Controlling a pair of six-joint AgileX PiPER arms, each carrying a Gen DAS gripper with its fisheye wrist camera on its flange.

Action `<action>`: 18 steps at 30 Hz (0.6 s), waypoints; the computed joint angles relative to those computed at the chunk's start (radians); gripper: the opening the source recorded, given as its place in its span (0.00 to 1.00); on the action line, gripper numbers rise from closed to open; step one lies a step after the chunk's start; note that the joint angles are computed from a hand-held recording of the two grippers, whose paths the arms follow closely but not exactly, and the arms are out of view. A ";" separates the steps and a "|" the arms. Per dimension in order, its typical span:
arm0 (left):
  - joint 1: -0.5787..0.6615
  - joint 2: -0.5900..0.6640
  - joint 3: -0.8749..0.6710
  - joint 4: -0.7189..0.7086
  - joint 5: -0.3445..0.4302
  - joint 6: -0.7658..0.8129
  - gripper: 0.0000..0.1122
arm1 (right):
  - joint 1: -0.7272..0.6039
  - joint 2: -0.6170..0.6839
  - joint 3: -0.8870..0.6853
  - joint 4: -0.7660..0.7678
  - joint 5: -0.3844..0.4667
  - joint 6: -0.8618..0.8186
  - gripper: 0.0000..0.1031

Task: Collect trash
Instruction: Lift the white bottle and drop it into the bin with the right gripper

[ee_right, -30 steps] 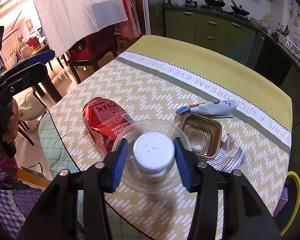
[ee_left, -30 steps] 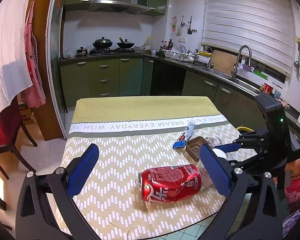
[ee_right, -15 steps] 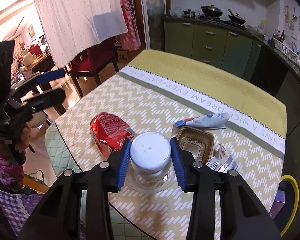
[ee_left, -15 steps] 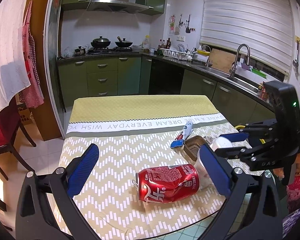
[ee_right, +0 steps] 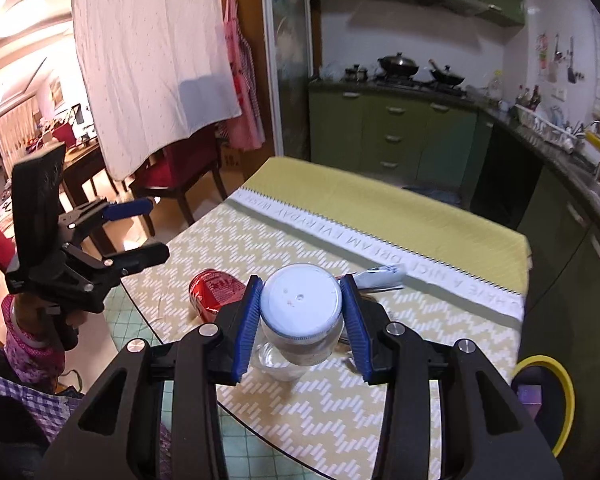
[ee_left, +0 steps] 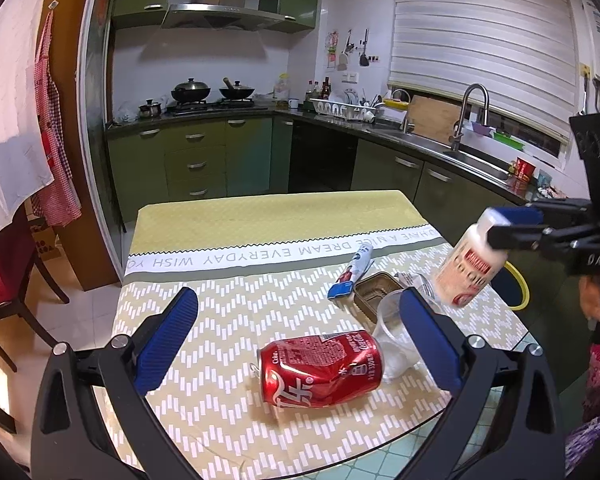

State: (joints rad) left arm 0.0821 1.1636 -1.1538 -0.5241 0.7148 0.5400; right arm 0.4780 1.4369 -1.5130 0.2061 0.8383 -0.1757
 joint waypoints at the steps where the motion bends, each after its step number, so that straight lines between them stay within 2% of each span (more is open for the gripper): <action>1: -0.004 -0.001 -0.001 0.004 0.001 -0.004 0.86 | -0.004 -0.010 0.004 -0.003 -0.001 0.003 0.39; 9: -0.052 -0.015 -0.016 0.054 0.009 -0.051 0.86 | -0.154 -0.148 0.072 0.044 -0.006 -0.021 0.39; 14: -0.106 -0.025 -0.016 0.094 0.000 -0.087 0.86 | -0.398 -0.210 0.119 0.078 0.016 -0.055 0.39; 18: -0.154 -0.009 -0.027 0.129 -0.009 -0.124 0.86 | -0.635 -0.157 0.153 0.109 0.030 -0.098 0.39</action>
State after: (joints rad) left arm -0.0723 1.1547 -1.1804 -0.3955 0.7061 0.4157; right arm -0.1573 1.2797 -1.3605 0.3147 0.8686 -0.2734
